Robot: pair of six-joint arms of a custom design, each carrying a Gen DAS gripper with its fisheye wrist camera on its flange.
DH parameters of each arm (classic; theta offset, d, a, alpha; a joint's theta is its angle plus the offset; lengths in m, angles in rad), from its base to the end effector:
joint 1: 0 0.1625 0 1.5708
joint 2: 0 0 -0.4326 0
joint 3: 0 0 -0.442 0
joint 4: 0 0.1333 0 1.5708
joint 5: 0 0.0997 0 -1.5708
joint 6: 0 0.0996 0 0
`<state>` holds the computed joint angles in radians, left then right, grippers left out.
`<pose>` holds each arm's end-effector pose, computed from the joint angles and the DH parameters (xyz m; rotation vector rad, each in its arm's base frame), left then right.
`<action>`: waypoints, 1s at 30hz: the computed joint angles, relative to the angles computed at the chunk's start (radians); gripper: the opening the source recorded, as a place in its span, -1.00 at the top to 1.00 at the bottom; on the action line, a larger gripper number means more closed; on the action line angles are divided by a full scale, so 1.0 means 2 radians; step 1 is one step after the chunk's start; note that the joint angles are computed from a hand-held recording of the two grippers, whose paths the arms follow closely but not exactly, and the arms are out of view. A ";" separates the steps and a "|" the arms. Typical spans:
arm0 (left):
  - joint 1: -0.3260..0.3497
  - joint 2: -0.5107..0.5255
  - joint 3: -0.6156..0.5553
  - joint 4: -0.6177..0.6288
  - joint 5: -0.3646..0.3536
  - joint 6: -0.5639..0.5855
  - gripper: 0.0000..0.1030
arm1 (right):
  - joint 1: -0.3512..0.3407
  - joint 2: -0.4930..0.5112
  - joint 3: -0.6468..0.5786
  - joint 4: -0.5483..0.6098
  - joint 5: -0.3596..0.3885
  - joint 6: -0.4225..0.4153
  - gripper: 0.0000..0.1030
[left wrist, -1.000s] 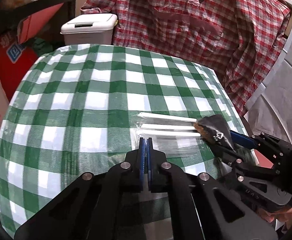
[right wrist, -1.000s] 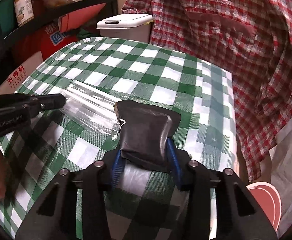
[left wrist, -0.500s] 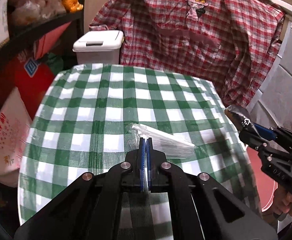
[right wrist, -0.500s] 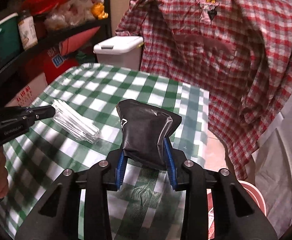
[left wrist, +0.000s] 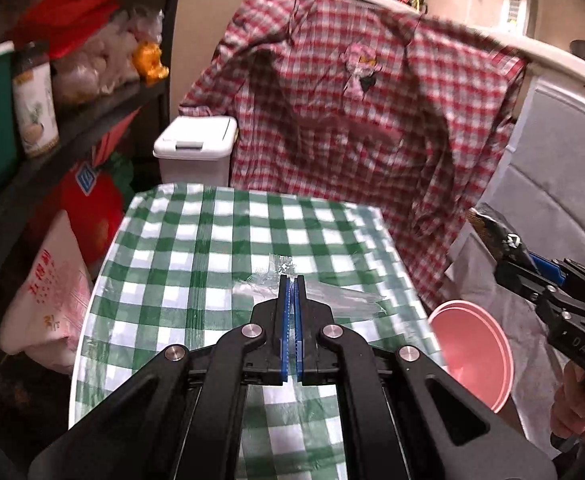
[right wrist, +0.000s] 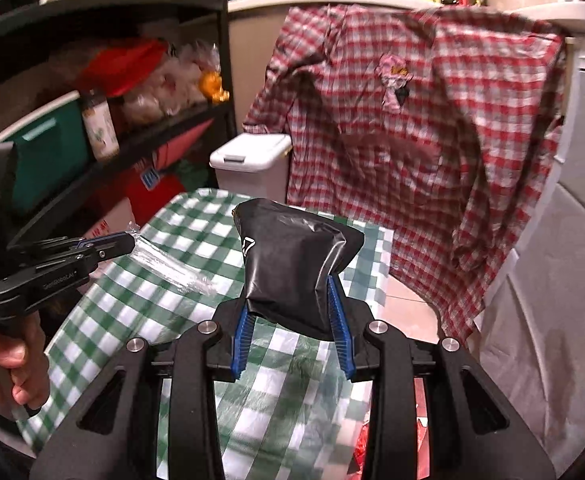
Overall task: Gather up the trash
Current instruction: 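Carry the pouch with right tool while left tool carries straws to bucket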
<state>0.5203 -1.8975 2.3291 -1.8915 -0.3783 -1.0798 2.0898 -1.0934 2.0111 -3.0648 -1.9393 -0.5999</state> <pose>-0.1980 -0.3738 0.3397 0.0502 2.1813 -1.2359 0.3830 -0.4740 0.1721 1.2841 -2.3268 0.7659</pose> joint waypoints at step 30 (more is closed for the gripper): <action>-0.046 0.171 -0.019 -0.199 -0.058 0.075 0.96 | -0.090 -0.142 0.091 -0.013 -0.056 -0.009 0.29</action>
<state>0.4290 -1.5553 2.2911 -2.2896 -0.4934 -0.9297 1.9097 -1.3783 2.1930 -3.0899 -2.0508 -0.6171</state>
